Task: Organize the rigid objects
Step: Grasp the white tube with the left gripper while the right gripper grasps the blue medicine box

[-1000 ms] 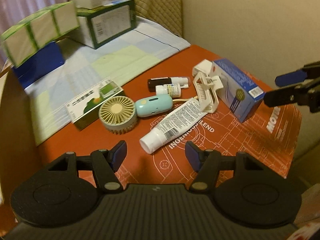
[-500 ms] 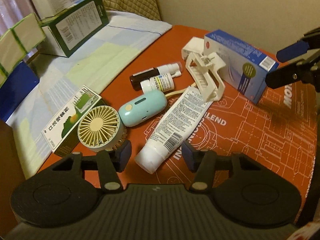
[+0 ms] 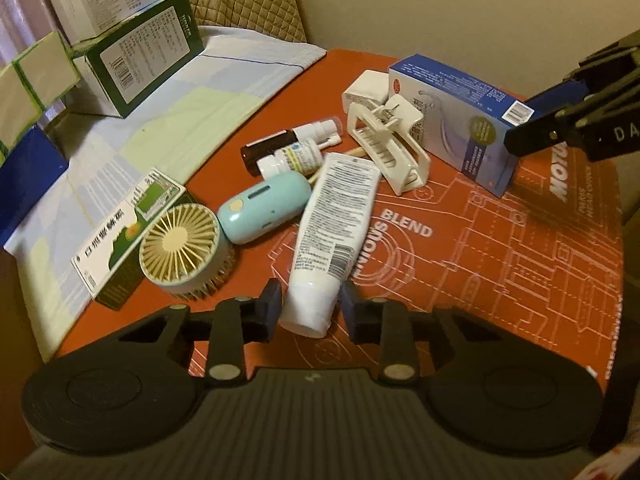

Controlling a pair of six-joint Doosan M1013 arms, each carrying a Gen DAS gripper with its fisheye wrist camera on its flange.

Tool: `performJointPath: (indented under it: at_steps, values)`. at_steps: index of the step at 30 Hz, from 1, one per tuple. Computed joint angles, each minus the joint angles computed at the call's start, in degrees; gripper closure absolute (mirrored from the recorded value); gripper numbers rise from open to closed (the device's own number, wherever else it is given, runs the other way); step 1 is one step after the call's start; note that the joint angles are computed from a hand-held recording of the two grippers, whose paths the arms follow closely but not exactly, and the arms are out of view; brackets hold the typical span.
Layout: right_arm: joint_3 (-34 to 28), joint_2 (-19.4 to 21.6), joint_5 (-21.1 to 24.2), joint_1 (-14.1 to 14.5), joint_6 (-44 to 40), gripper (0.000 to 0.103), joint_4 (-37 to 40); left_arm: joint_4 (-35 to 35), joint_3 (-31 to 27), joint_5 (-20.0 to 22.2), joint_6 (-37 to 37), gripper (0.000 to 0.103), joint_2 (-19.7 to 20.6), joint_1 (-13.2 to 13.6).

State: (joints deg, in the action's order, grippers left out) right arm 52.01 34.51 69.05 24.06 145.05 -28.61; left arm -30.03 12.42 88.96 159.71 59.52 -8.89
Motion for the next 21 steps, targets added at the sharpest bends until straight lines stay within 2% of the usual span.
performJointPath:
  at_steps: [10, 18, 20, 21]
  values:
    - [4.35, -3.25, 0.37, 0.57, -0.12, 0.066, 1.73, -0.69, 9.21, -0.57, -6.02, 0.08, -5.01, 1.56]
    - [7.99, -5.95, -1.12, 0.83, 0.16, 0.066, 3.75, 1.04, 12.54, 1.32, -10.15, 0.08, -7.32, 2.18]
    - [8.5, -6.32, -1.59, 0.77, 0.11, 0.066, 4.23, 1.33, 13.09, 0.88, -9.99, 0.078, -7.69, 2.0]
    - [8.56, -6.38, -1.69, 0.74, 0.12, 0.066, 4.49, 1.3, 13.29, 0.54, -9.58, 0.072, -7.83, 1.86]
